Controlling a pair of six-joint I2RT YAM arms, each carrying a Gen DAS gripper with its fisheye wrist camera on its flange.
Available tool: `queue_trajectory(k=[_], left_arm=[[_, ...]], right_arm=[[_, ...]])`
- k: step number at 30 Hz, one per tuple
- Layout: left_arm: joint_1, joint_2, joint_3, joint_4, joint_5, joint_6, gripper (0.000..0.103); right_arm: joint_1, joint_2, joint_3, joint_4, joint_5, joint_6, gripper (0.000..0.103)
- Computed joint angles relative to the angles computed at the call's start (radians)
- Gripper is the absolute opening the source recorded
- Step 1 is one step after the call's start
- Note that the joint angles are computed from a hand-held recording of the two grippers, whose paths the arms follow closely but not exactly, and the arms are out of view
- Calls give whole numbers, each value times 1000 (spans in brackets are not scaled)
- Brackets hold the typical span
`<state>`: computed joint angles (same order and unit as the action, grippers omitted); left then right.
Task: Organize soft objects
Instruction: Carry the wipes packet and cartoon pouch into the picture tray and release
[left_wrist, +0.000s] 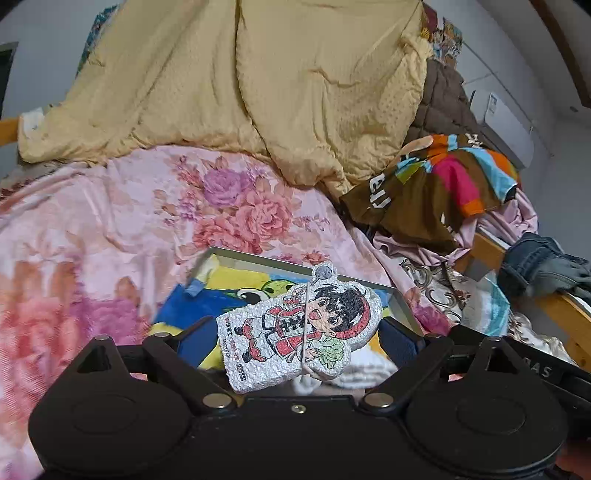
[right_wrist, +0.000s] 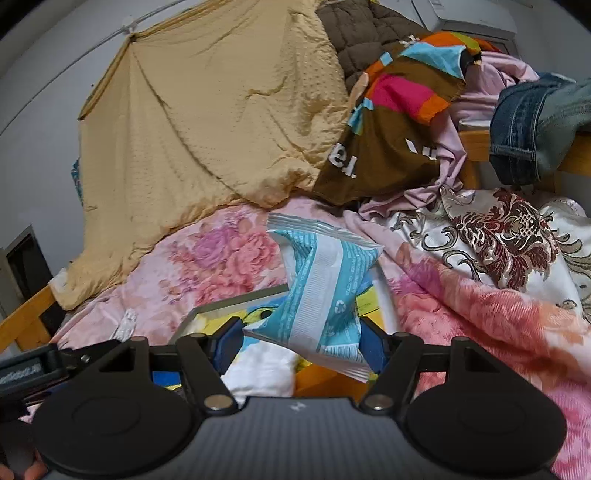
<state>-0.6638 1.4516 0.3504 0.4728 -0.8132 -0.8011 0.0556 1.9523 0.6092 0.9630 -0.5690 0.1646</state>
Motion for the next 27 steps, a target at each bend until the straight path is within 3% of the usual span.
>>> queue_trajectory(k=[3, 6, 12, 21, 27], left_arm=[[101, 139, 74, 100, 87, 58, 94], [171, 244, 153, 132, 153, 85, 94], [243, 382, 278, 93, 227, 99, 94], [277, 441, 365, -33, 272, 121, 94], [296, 447, 366, -50, 300, 118, 94]], right_arm=[[-7, 64, 61, -20, -29, 6, 71], [5, 105, 107, -51, -19, -25, 71], [34, 137, 175, -119, 1, -36, 71], [75, 148, 221, -199, 72, -96, 73], [66, 183, 298, -294, 18, -93, 74]])
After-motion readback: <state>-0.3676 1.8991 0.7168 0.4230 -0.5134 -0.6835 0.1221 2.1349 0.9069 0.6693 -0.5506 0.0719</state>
